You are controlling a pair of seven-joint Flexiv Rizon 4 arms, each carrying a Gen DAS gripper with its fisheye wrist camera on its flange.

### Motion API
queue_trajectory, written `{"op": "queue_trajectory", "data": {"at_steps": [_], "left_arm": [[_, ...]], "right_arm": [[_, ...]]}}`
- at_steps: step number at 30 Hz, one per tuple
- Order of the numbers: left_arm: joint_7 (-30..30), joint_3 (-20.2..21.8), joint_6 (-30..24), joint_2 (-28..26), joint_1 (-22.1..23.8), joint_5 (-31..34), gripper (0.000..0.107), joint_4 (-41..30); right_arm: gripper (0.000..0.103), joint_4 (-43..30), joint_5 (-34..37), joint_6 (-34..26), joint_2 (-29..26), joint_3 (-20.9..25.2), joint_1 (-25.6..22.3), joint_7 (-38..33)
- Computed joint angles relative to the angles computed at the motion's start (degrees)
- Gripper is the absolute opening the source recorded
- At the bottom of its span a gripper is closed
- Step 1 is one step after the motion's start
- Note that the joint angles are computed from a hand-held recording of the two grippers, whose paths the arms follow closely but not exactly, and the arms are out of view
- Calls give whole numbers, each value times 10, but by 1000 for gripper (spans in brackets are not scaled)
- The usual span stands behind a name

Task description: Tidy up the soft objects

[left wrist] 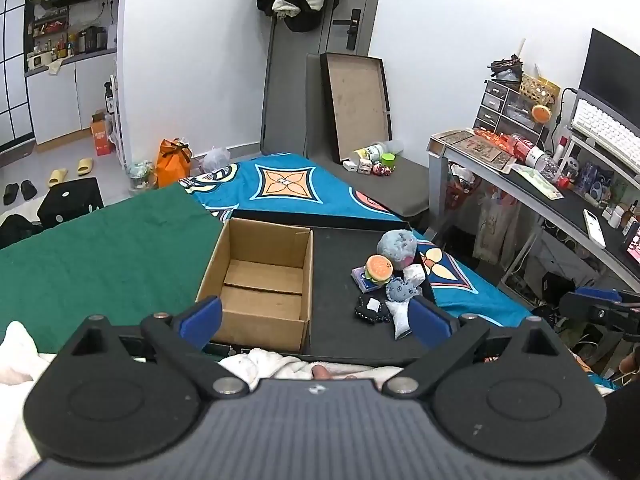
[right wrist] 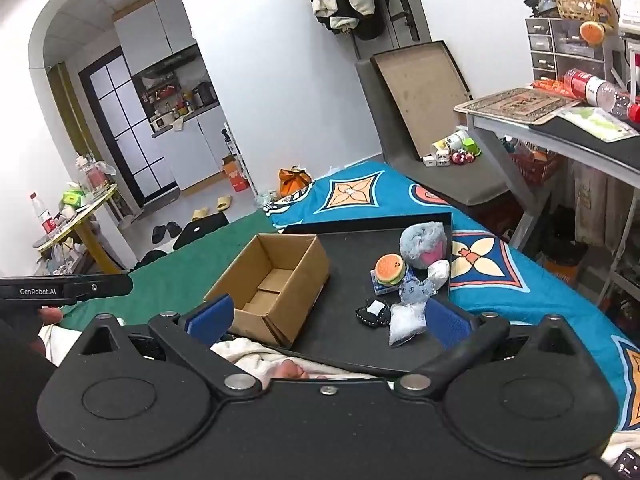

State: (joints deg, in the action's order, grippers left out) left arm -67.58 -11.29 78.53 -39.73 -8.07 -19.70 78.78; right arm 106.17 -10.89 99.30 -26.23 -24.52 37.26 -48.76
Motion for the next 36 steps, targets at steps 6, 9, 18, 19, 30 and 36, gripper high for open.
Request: {"op": "queue_trajectory", "data": {"at_steps": [6, 9, 18, 19, 30, 36], "left_arm": [[-5, 5, 2, 5, -4, 4, 99, 5], [-3, 2, 3, 5, -2, 4, 99, 6], [-5, 2, 1, 10, -1, 4, 99, 12], [-3, 0, 3, 11, 0, 4, 99, 14], [-9, 8, -11, 9, -5, 6, 99, 7], [-12, 10, -8, 8, -4, 7, 99, 11]], "right_arm": [[103, 2, -3, -5, 4, -13, 10, 3], [103, 5, -7, -7, 7, -14, 12, 5], [103, 2, -28, -15, 11, 11, -9, 8], [103, 2, -30, -15, 11, 9, -8, 9], [103, 7, -49, -22, 12, -6, 5, 30], [103, 11, -55, -24, 12, -21, 17, 42]]}}
